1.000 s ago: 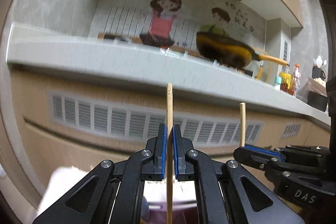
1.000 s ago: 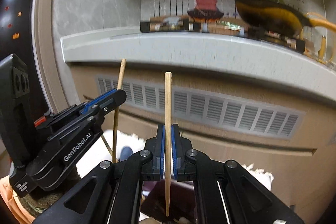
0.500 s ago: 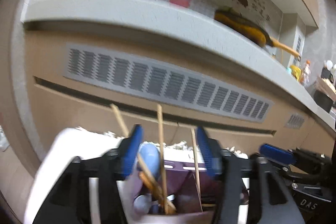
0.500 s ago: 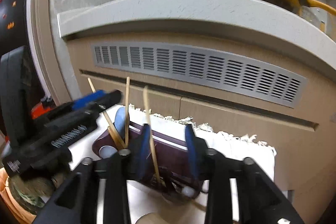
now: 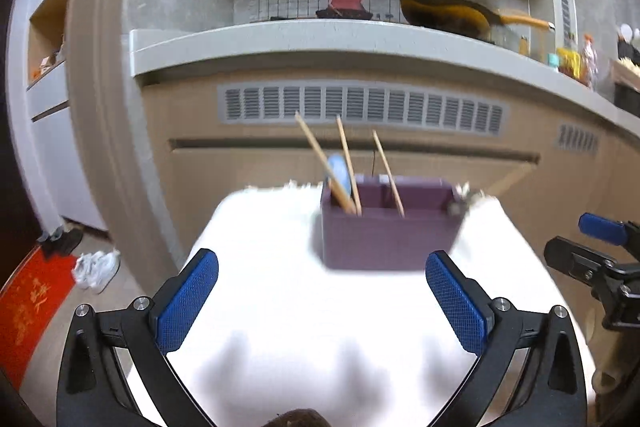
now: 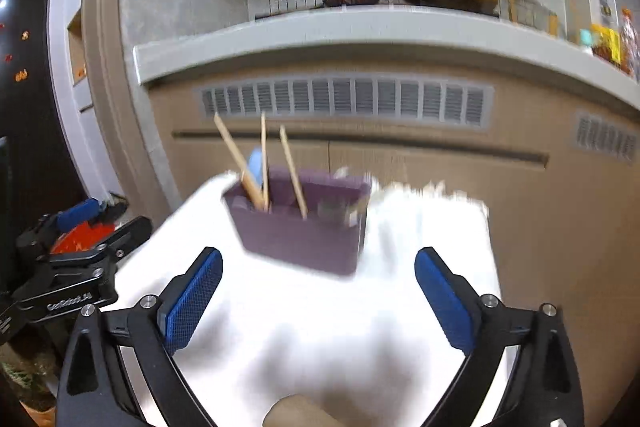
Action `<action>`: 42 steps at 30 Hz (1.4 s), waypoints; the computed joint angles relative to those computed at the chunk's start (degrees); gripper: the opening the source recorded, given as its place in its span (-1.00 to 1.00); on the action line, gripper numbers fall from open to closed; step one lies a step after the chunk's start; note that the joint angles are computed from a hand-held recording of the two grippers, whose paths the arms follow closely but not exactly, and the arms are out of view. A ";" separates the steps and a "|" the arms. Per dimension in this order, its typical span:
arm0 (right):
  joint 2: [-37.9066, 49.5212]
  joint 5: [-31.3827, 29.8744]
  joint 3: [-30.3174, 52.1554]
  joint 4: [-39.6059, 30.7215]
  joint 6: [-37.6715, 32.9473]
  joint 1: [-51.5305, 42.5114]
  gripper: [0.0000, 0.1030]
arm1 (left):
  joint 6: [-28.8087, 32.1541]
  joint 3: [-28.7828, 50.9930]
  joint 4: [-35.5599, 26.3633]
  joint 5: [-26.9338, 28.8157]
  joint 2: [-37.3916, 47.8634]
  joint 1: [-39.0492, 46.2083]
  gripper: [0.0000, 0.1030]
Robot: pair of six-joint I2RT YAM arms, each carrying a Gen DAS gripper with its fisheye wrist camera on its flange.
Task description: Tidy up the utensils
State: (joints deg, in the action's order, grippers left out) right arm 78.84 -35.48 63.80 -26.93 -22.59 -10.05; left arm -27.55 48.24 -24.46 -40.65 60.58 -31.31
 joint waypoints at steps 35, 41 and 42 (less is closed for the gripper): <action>-17.34 -0.45 -21.33 9.99 -1.57 -10.04 0.98 | -24.33 1.05 -21.96 -17.06 -0.12 -22.22 1.00; -17.00 -0.56 -21.23 9.70 -1.77 -10.07 0.98 | -23.45 0.75 -21.35 -16.56 -0.36 -21.88 1.00; -16.90 -0.63 -21.21 9.67 -1.88 -10.11 0.99 | -23.50 0.76 -21.37 -16.62 -0.33 -21.92 1.00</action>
